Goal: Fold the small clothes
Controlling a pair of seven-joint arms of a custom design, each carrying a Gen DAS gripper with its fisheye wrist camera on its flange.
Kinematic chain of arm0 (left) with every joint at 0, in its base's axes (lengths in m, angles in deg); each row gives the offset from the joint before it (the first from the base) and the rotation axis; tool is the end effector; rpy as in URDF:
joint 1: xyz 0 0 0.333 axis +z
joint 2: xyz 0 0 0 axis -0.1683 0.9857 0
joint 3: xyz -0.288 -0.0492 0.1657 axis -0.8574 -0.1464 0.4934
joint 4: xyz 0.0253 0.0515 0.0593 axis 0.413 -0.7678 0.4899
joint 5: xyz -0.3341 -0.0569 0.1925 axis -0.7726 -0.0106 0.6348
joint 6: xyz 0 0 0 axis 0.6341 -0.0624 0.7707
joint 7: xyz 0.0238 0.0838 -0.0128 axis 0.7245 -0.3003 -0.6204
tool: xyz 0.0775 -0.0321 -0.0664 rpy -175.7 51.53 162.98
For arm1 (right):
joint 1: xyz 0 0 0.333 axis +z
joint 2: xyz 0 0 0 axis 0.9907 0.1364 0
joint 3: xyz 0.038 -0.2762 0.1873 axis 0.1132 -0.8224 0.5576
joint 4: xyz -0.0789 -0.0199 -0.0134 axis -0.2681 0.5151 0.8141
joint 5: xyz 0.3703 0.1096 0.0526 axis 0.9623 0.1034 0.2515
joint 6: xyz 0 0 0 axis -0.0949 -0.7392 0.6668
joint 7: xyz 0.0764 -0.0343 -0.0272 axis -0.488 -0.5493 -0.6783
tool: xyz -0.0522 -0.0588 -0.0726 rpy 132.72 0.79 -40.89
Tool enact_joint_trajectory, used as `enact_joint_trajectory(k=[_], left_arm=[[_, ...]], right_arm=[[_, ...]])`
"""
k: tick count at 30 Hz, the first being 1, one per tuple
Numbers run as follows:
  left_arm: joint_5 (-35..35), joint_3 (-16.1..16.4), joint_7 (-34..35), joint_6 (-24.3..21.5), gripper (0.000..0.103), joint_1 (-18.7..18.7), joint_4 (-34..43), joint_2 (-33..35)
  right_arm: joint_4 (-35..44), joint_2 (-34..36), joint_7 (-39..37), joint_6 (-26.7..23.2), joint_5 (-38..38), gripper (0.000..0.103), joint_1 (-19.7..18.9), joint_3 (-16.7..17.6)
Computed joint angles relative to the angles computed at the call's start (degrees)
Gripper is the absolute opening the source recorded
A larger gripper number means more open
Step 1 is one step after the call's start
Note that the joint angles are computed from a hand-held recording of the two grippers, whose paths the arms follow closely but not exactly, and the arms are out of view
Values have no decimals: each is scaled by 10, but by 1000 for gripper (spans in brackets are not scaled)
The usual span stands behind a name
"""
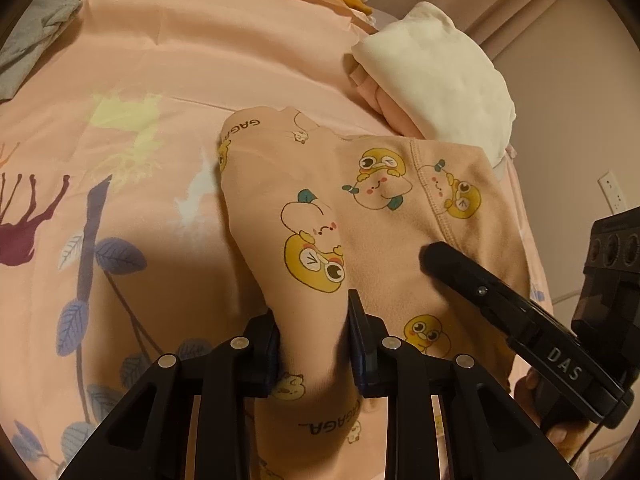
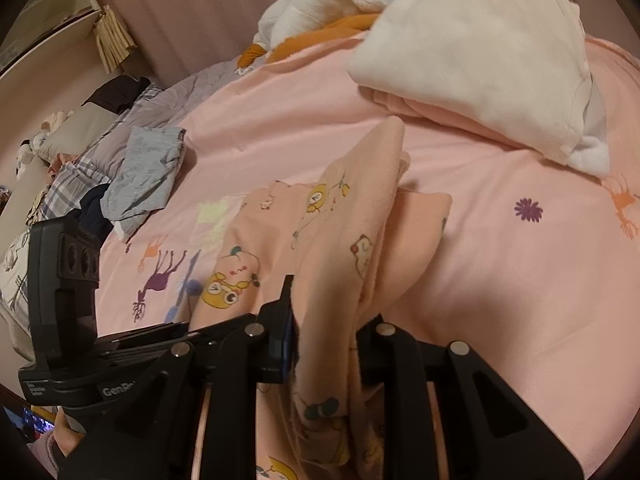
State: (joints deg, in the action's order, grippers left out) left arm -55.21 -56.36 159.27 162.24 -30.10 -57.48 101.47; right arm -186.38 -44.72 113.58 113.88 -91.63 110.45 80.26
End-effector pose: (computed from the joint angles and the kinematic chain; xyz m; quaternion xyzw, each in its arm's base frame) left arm 0.6525 -0.4574 0.4588 0.5783 -0.7391 0.3385 0.0689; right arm 0.5688 0.3356 0.5248 -0.6122 0.7003 -0.1094 0.3503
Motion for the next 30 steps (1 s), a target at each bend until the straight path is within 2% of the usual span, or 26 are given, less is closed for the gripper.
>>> enact_joint_trajectory(k=[13,30], left_arm=[[-4,-6,0,23,26,5,-53,-44],[-30,-15,2,74,26,23,-224,-174]], right_arm=[[-24,-40,22,6,-34,21,6,14],[-73,-100,79,-2,-58,21,-2,64]])
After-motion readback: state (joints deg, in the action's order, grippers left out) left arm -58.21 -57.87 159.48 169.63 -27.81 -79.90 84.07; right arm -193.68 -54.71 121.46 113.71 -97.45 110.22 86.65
